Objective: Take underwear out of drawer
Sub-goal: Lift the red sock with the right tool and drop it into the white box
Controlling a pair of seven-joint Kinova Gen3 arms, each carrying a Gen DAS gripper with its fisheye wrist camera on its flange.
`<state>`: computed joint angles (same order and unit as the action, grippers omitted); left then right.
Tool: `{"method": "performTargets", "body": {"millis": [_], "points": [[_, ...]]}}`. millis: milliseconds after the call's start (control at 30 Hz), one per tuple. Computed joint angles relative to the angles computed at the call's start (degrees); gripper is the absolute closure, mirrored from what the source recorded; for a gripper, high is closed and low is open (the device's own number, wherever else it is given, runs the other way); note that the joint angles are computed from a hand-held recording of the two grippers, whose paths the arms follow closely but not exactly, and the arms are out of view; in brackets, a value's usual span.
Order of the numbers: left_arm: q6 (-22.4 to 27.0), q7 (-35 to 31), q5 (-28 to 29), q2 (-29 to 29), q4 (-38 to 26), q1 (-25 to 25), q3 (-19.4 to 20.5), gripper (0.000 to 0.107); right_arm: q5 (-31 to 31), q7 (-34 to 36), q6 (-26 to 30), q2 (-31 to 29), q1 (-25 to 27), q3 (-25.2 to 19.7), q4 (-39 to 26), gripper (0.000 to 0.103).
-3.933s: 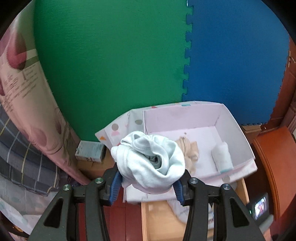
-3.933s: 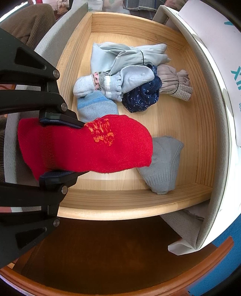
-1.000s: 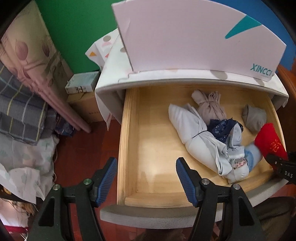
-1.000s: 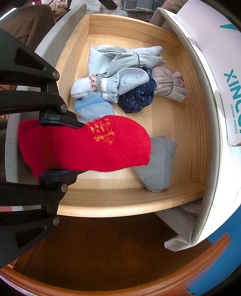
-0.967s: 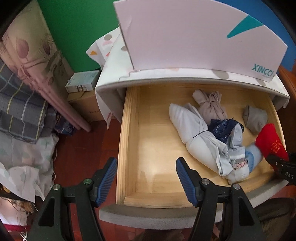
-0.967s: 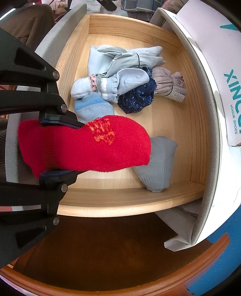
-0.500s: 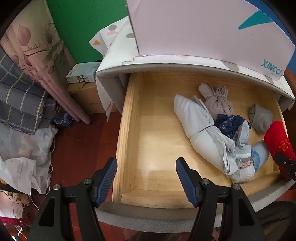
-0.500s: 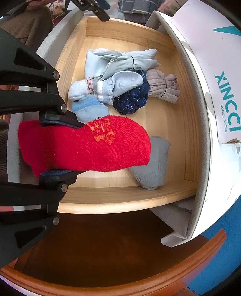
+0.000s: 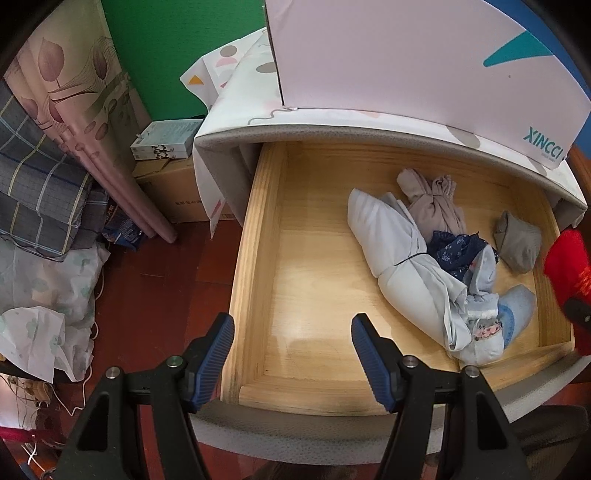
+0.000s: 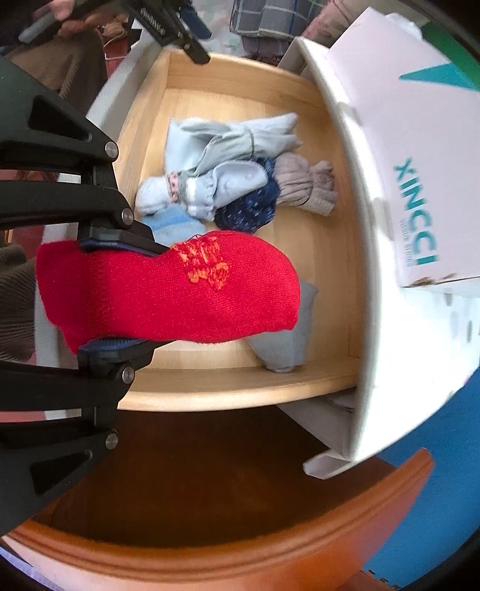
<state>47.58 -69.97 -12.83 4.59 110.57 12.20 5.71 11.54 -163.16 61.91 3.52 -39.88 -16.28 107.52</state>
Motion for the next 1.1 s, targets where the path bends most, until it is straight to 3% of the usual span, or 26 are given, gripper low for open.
{"method": "performTargets", "body": {"millis": [733, 1100], "points": [[-1.0, -0.9, 1.9, -0.4, 0.6, -1.1, -0.3, 0.040, 10.4, 9.7, 20.3, -2.6, 1.9, -0.6, -21.7, 0.070], [-2.3, -1.4, 3.5, -1.4, 1.4, -2.2, -0.5, 0.040, 12.6, 17.7, 20.0, 4.4, 2.4, 3.4, -32.5, 0.070]]}}
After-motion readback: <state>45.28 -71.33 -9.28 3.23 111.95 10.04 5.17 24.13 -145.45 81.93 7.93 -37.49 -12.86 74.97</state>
